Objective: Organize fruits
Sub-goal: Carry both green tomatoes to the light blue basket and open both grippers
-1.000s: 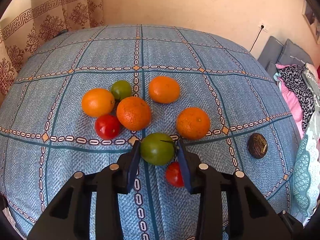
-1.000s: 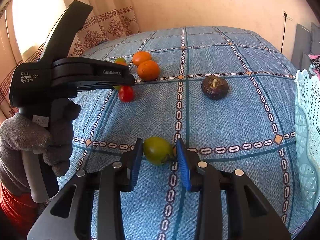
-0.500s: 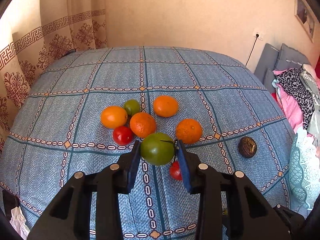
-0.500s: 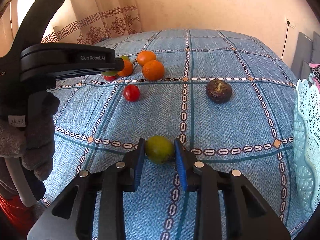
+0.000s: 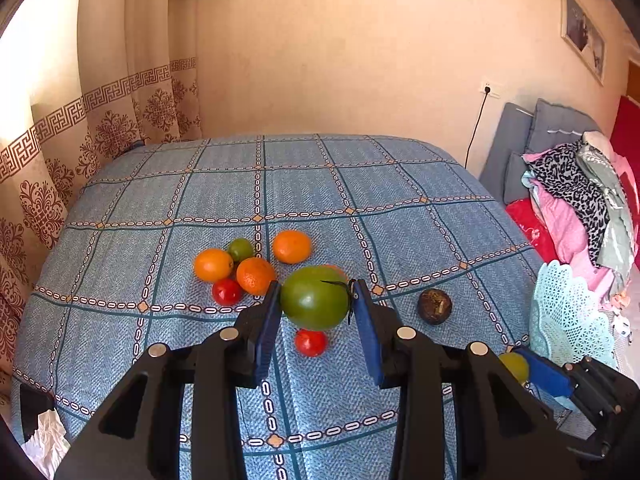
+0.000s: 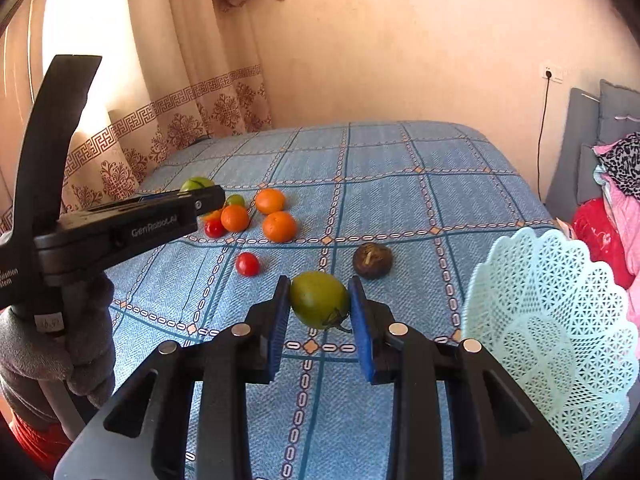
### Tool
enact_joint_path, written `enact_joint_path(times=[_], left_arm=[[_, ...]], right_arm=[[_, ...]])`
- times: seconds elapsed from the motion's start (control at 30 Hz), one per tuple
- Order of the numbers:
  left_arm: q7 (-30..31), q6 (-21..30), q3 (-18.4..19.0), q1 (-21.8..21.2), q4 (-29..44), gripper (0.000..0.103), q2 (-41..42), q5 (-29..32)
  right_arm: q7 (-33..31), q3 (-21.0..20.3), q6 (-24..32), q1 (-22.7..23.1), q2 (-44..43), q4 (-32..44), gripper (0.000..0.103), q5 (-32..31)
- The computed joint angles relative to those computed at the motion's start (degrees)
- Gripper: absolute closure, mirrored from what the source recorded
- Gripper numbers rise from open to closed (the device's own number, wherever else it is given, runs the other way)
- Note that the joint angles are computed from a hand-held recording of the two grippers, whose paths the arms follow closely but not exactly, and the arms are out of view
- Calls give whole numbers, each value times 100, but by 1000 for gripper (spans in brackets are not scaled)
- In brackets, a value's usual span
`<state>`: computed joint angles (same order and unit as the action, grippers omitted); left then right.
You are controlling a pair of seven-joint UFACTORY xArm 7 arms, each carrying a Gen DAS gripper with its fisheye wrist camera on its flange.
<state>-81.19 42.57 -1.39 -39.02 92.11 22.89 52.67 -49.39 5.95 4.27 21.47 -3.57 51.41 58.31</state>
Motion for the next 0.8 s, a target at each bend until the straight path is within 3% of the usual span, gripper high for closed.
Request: enact_joint_path(times=[0.2,0.43,0.6,0.8], left_arm=[[149,166,-50,-234,420,66,160,56],[555,314,-6,-623,1260,66,636,-69],[1148,370,84,-905,2330,66,1363,-480],[2246,755,135,-1151,4213,66,2590,-1258]], right_arm=[[262,-404,33,-125,-520,-295,73,-85],[1048,-882,243,-401,-829,-510,73,-674],[2024,-874,271,-890,-799,-583,73,-1657],[2264,-1129,407,-938,-686,-466,73,-1817]])
